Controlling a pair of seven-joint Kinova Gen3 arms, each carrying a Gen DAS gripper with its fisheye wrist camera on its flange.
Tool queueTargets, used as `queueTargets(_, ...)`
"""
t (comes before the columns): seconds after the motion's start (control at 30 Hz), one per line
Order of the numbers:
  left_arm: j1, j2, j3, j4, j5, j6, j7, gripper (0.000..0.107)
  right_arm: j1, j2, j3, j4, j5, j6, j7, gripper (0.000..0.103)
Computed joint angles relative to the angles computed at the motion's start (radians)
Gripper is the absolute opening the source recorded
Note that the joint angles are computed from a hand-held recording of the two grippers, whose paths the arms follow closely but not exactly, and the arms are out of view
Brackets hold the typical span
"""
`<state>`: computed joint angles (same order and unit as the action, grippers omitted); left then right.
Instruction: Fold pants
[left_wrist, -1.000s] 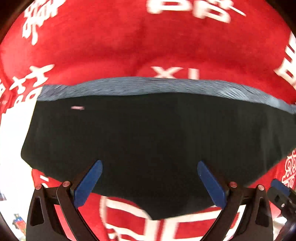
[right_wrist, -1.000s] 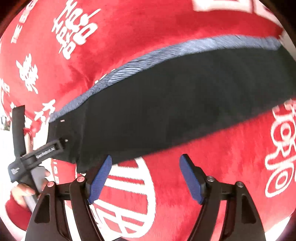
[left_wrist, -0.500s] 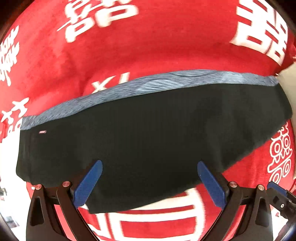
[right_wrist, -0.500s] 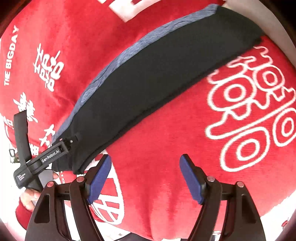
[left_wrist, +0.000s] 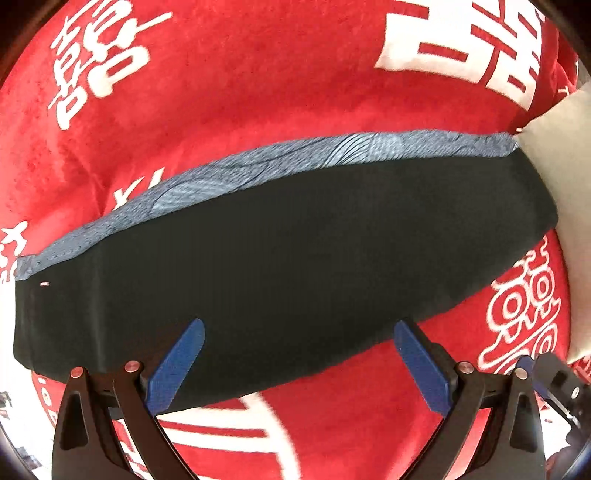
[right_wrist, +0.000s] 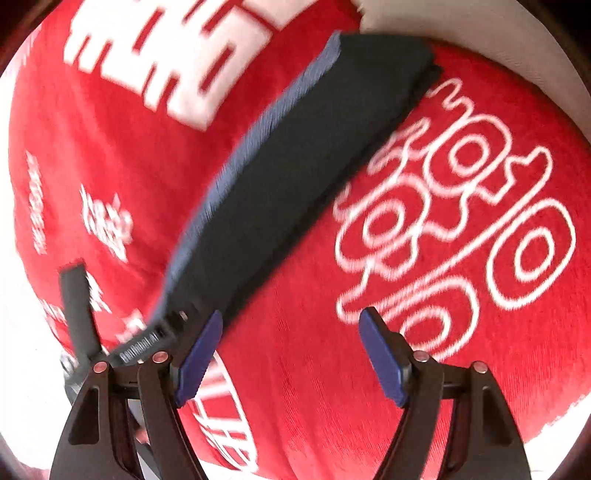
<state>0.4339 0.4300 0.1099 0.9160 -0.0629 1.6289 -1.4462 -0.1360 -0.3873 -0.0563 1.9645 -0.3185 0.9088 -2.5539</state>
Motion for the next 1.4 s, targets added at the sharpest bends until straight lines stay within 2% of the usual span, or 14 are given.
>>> queueTargets(0.23, 0.066, 0.041, -0.012, -0.051, -0.044, -0.038, 0.069, 0.103, 0.129, -0.038, 0.014, 0.111, -0.055, -0.163, 0.032, 0.079)
queueTargets(0.33, 0.106, 0.07, -0.074, -0.046, -0.046, -0.053, 0.098, 0.103, 0.081, -0.038, 0.072, 0.154, -0.04, -0.24, 0.012, 0.08)
queueTargets(0.4, 0.114, 0.087, -0.083, -0.05, -0.044, -0.034, 0.122, 0.103, 0.106, -0.032, 0.077, 0.185, -0.079, -0.283, 0.037, 0.08)
queueTargets(0.5, 0.104, 0.071, -0.081, 0.006, -0.029, -0.074, 0.147, 0.103, 0.136, -0.021, 0.096, 0.233, -0.176, -0.343, 0.114, 0.08)
queueTargets(0.67, 0.095, 0.052, -0.065, 0.046, -0.036, -0.113, 0.151, 0.103, 0.139, -0.005, 0.111, 0.255, -0.199, -0.428, 0.169, 0.08)
queueTargets(0.8, 0.059, 0.043, 0.008, 0.066, -0.074, -0.131, 0.175, 0.103, 0.131, 0.044, 0.133, 0.25, -0.239, -0.487, 0.234, 0.08)
queueTargets(0.87, 0.03, 0.032, 0.042, 0.102, -0.086, -0.16, 0.178, 0.103, 0.118, 0.072, 0.167, 0.227, -0.27, -0.469, 0.282, 0.08)
queueTargets(0.93, 0.021, 0.026, 0.049, 0.115, -0.083, -0.17, 0.172, 0.103, 0.052, 0.102, 0.251, 0.177, -0.237, -0.395, 0.265, 0.069)
queueTargets(0.97, 0.018, 0.029, 0.05, 0.106, -0.081, -0.161, 0.166, 0.103, 0.016, 0.117, 0.289, 0.152, -0.197, -0.354, 0.232, 0.038)
queueTargets(1.0, 0.027, 0.035, 0.033, 0.089, -0.072, -0.146, 0.158, 0.103, -0.003, 0.134, 0.308, 0.129, -0.156, -0.313, 0.2, 0.016)
queueTargets(1.1, 0.044, 0.018, -0.004, 0.062, -0.027, -0.149, 0.139, 0.09, 0.029, 0.152, 0.275, 0.056, -0.072, -0.197, 0.159, 0.015)
queueTargets(1.27, 0.043, 0.012, 0.016, 0.067, 0.016, -0.198, 0.13, 0.09, 0.174, 0.172, 0.058, -0.088, 0.078, -0.084, 0.156, 0.015)
queueTargets(1.33, 0.037, 0.017, 0.048, 0.125, 0.003, -0.232, 0.145, 0.09, 0.228, 0.182, -0.018, -0.14, 0.114, -0.043, 0.166, 0.015)
queueTargets(1.4, 0.057, -0.02, 0.062, 0.206, -0.059, -0.313, 0.159, 0.091, 0.215, 0.193, -0.04, -0.178, 0.14, -0.014, 0.179, 0.015)
